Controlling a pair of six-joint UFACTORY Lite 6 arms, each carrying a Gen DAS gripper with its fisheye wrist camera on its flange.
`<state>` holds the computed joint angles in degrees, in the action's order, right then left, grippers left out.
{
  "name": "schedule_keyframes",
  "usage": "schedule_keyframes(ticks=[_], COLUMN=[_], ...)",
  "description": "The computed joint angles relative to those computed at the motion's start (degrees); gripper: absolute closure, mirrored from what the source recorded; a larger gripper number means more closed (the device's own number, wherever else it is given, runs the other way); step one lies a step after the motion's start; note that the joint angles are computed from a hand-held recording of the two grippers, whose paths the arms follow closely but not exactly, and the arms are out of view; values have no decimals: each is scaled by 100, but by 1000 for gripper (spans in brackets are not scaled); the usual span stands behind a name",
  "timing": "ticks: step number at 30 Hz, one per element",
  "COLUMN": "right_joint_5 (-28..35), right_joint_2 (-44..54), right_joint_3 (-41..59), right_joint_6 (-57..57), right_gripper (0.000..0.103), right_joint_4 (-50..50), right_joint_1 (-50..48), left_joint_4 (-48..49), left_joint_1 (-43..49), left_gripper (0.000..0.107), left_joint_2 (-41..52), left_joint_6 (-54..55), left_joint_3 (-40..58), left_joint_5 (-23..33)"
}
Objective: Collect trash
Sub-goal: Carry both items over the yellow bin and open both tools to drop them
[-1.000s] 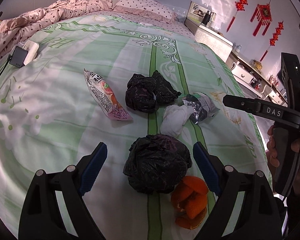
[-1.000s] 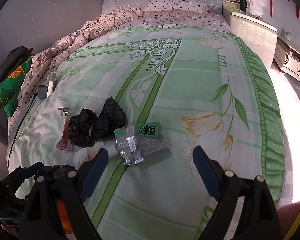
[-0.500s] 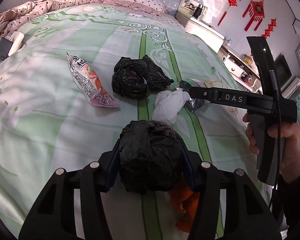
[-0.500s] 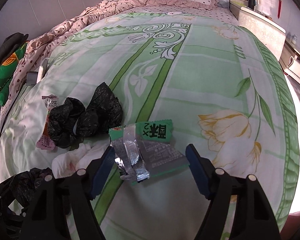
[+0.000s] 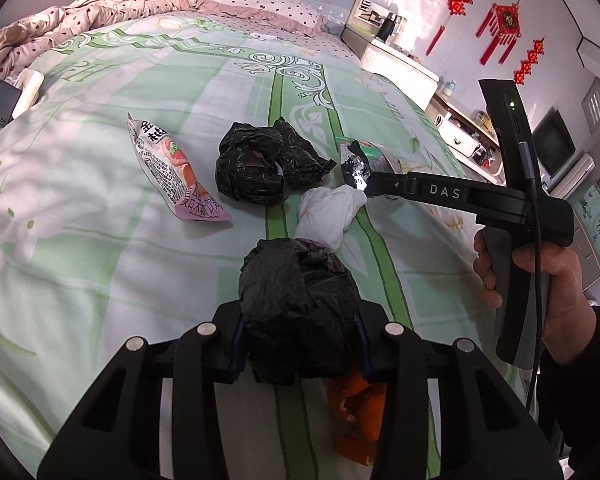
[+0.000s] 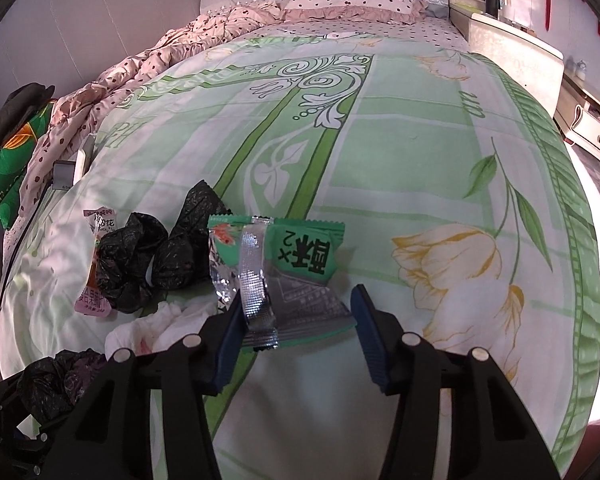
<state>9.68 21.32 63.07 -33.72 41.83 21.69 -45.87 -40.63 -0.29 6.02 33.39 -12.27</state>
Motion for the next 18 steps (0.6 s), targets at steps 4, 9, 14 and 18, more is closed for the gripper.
schedule_keyframes(ticks=[4, 9, 14, 18], right_joint_5=[28, 142, 324, 540], right_joint_2=[-354, -916, -1623, -2330], right_joint_3=[-193, -492, -832, -1132], right_joint_6=[-44, 175, 573, 898], right_gripper=[54, 54, 54, 54], right_joint_4=[91, -91, -461, -814], right_joint_1=[-31, -69, -139, -221], left_joint_4=[-940, -2815, -4675, -5753], left_joint_1=[-43, -231, -542, -852], left_gripper=[68, 69, 69, 69], left_joint_2=[-280, -715, -1161, -1484], left_joint_6=[934, 2751, 4496, 5481], left_joint_3=[-85, -146, -134, -48], left_joint_5=[19, -69, -371, -762])
